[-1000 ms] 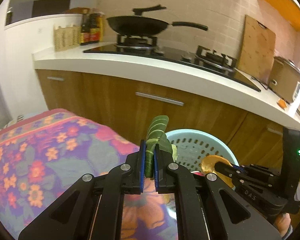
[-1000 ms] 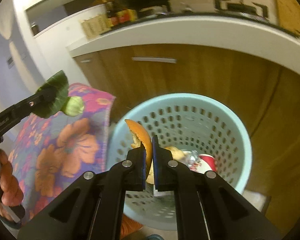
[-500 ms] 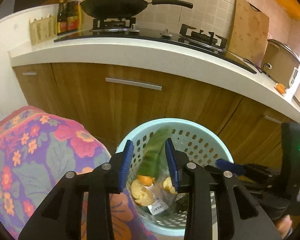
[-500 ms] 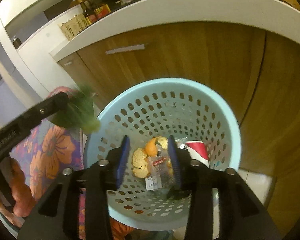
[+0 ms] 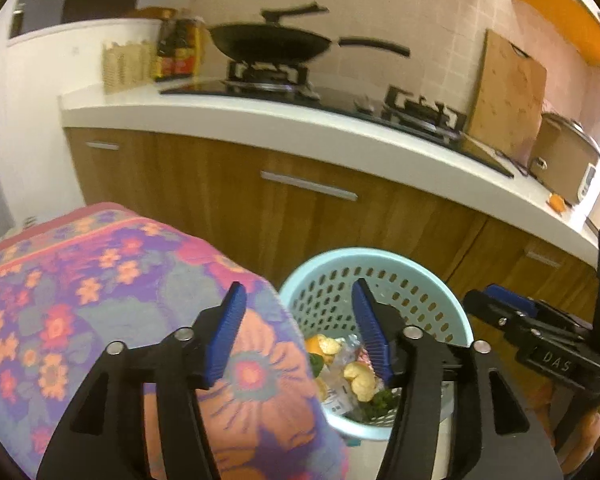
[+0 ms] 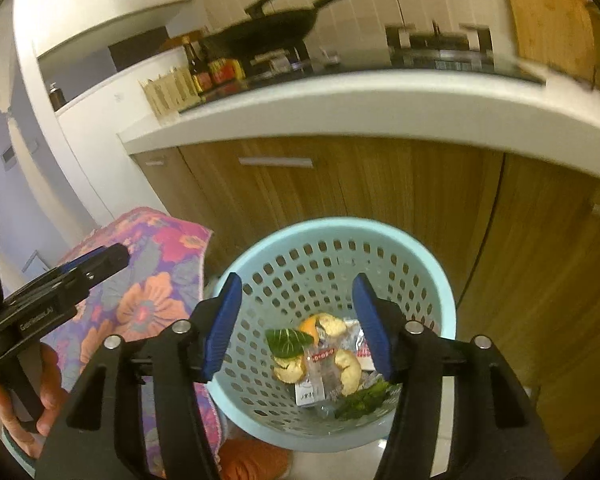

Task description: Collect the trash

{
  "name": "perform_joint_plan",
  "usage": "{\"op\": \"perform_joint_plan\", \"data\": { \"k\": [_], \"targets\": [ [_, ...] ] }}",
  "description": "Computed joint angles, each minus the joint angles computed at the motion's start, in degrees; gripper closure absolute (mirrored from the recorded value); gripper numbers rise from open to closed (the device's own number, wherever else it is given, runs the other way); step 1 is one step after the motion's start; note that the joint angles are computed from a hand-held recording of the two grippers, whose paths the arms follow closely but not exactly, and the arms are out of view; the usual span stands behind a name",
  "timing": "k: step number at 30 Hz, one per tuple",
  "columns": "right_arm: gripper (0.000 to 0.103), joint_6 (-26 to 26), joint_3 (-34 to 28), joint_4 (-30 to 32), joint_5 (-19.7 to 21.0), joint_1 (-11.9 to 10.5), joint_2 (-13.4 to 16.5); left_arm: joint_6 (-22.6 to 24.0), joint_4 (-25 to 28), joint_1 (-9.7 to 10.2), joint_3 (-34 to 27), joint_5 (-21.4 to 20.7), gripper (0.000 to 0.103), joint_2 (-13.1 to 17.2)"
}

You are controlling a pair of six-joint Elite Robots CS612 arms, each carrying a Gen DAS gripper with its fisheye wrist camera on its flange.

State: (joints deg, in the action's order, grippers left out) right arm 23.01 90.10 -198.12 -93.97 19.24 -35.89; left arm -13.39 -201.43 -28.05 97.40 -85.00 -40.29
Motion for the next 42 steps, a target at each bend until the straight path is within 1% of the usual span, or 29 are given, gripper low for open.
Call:
{"op": "perform_joint_plan", "data": {
  "k": [2,4,5,8,10,12,14,15,17,18,20,21,25,27,30,32,34,36,40,42],
  "targets": [
    [0.046,-1.3,0.4,-1.1,-1.9,0.8,-0.4,-0.3,-3.0,-0.18,2.2,2.1,0.042,-0.9],
    [0.039,-2.5,0.9,-2.2,-4.1,1.5,-0.7,0.3,-5.6,-0.7,4.3,5.1,0.04,-1.7],
    [0.037,-2.7,1.3,-2.6,-5.1,1.9,-0.8,0.7,-7.1,-1.02,5.5,6.8,0.037,-2.0],
    [0.037,-3.2,2.3,-3.2,-6.5,3.0,-1.3,1.0,-10.8,-1.73,8.3,10.9,0.032,-2.5],
    [0.037,-3.5,2.4,-3.8,-6.9,3.6,-1.3,1.7,-12.9,-2.54,9.6,15.7,0.029,-2.4],
    [0.035,-4.1,2.2,-4.5,-7.7,4.2,-1.4,2.2,-15.3,-3.09,10.3,20.2,0.024,-1.8],
    [0.033,-5.0,1.7,-4.4,-8.9,4.9,-1.5,1.8,-18.5,-3.61,9.9,26.5,0.022,-0.6],
    [0.033,-5.4,1.5,-4.1,-9.6,5.2,-1.5,1.2,-19.1,-3.45,9.8,27.7,0.022,-0.2],
    [0.031,-6.2,0.9,-4.2,-12.2,6.0,-1.5,0.3,-19.2,-2.89,9.6,27.8,0.022,0.1],
    [0.029,-6.3,0.6,-4.3,-13.1,6.3,-1.4,0.0,-17.9,-2.83,9.5,29.2,0.022,0.1],
    [0.028,-6.1,0.2,-4.4,-14.3,6.7,-1.2,0.3,-18.7,-3.05,9.4,32.0,0.022,0.1],
    [0.028,-6.0,-0.2,-4.0,-14.8,6.9,-1.0,0.1,-19.3,-3.13,9.5,32.6,0.02,0.2],
    [0.028,-5.2,-1.3,-1.8,-15.9,7.5,-0.4,-0.3,-20.0,-3.1,10.3,32.3,0.02,-0.2],
    [0.028,-5.0,-1.7,-0.9,-16.1,7.7,-0.2,-1.4,-20.0,-2.77,10.7,30.8,0.019,-0.5],
    [0.028,-5.2,-2.2,0.0,-16.8,8.0,0.1,-4.3,-19.1,-1.69,11.2,26.9,0.019,-1.0],
    [0.028,-5.2,-2.3,0.1,-17.0,8.1,0.2,-5.0,-19.4,-1.49,11.3,26.1,0.019,-1.0],
    [0.028,-5.4,-2.4,0.0,-17.2,8.2,0.2,-4.7,-19.9,-1.56,11.4,26.2,0.019,-0.9],
    [0.028,-5.6,-2.5,-0.1,-17.3,8.2,0.3,-3.8,-20.1,-1.91,11.4,27.3,0.019,-0.8],
    [0.028,-6.2,-2.6,-0.2,-18.8,8.5,0.4,-2.3,-20.7,-2.43,11.2,28.7,0.019,-0.5],
    [0.028,-6.3,-2.6,-0.6,-19.4,8.5,0.4,-2.2,-20.6,-2.44,11.2,28.4,0.018,-0.5]
  ]
}}
